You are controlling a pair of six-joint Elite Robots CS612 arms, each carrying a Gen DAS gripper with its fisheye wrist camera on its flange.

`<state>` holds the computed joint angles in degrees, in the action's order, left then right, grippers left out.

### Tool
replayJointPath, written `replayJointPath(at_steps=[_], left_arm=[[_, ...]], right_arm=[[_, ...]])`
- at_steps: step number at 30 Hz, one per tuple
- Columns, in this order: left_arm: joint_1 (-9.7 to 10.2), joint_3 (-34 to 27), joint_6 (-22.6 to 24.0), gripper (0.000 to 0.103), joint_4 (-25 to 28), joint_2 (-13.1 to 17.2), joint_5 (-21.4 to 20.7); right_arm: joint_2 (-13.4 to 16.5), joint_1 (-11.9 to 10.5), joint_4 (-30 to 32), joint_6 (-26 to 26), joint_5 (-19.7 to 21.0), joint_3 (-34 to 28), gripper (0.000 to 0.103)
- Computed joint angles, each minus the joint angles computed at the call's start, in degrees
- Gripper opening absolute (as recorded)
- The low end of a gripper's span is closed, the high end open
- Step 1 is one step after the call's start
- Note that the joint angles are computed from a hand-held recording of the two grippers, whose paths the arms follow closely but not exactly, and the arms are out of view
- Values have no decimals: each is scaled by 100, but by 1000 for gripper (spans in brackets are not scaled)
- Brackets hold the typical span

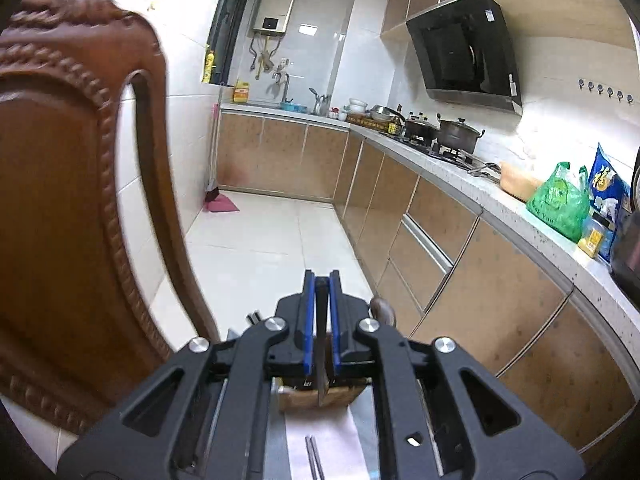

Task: Organize utensils
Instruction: 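Insert the chopsticks into the holder with the right gripper and open, then insert the held chopstick into the holder with the left gripper and open, then move both open grippers to the last black chopsticks on the cloth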

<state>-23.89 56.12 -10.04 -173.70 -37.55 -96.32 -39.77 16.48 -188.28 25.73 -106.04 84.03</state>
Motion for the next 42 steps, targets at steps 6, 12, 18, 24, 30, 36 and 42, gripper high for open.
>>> replayJointPath(at_steps=[6,12,18,24,30,36,42], left_arm=[[-34,-956,23,7,631,554,84],[0,-1754,-175,7,1391,1158,85],[12,-1512,-108,57,1568,1229,101],[-112,584,592,83,-12,331,404],[-150,1996,375,86,-508,-174,406],[-271,2416,519,86,-526,-172,691],[-235,2476,543,86,-457,-185,392]], right_arm=[[-12,-45,13,25,28,43,90],[-24,-79,51,40,73,74,90],[14,-83,156,16,158,0,90],[29,-61,96,-10,157,-39,90],[48,3,183,-140,87,-100,90],[68,103,485,-303,26,-184,90],[84,186,769,-520,-90,-240,90]])
